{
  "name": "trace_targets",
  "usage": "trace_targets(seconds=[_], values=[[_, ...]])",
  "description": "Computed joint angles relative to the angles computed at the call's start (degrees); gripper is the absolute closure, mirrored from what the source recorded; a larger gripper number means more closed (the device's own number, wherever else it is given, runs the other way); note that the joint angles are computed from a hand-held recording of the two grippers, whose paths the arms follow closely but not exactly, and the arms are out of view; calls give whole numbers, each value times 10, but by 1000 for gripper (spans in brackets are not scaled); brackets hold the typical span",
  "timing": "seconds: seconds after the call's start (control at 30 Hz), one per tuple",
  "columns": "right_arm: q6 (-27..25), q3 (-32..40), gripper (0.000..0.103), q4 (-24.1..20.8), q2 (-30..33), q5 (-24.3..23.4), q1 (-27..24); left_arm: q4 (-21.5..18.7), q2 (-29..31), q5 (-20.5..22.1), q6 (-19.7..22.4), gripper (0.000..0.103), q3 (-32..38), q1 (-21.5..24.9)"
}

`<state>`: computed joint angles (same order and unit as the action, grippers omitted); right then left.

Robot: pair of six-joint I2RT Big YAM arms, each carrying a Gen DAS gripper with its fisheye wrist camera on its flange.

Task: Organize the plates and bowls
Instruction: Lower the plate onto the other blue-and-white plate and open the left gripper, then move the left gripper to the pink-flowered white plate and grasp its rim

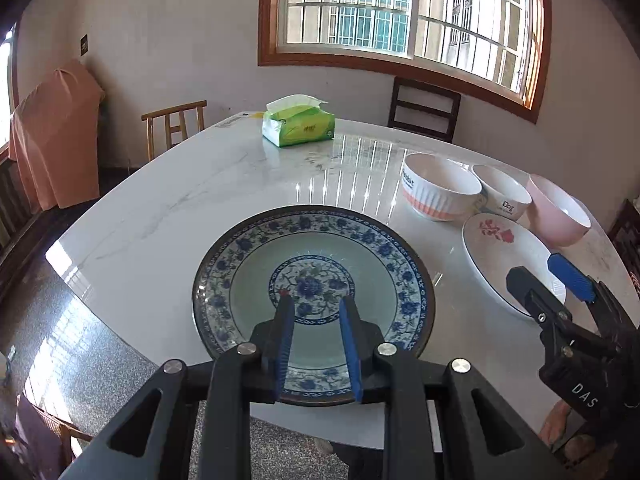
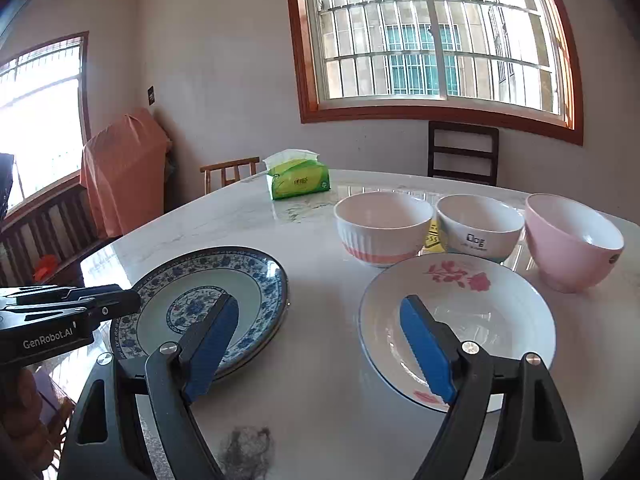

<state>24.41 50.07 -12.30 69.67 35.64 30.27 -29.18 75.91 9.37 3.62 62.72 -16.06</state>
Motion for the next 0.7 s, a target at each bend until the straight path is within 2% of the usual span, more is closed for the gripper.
trace_targets(seconds=[0.1,0.2,0.27,0.33,0.43,0.57,0.63,0.7], values=[[16,-39,22,-28,-71,37,-19,4,-8,-13,12,72,-2,-36],[44,-63,23,-81,-123,37,-65,7,-7,-17,21,62,6,-71],[71,-79,25,-105,-146,5,-109,-2,3,-13,25,60,22,-91],[94,-90,31,-120,-157,-45,-156,-28,24,-7,29,60,50,-110],[112,-107,36,-119,-165,-108,-203,-72,65,21,18,60,103,-127],[104,-114,37,-105,-168,-148,-220,-106,117,22,-7,60,164,-137],[96,-112,37,-97,-159,-167,-225,-131,144,43,-21,60,196,-134],[87,-105,37,-97,-148,-180,-230,-149,168,46,-33,60,222,-133]])
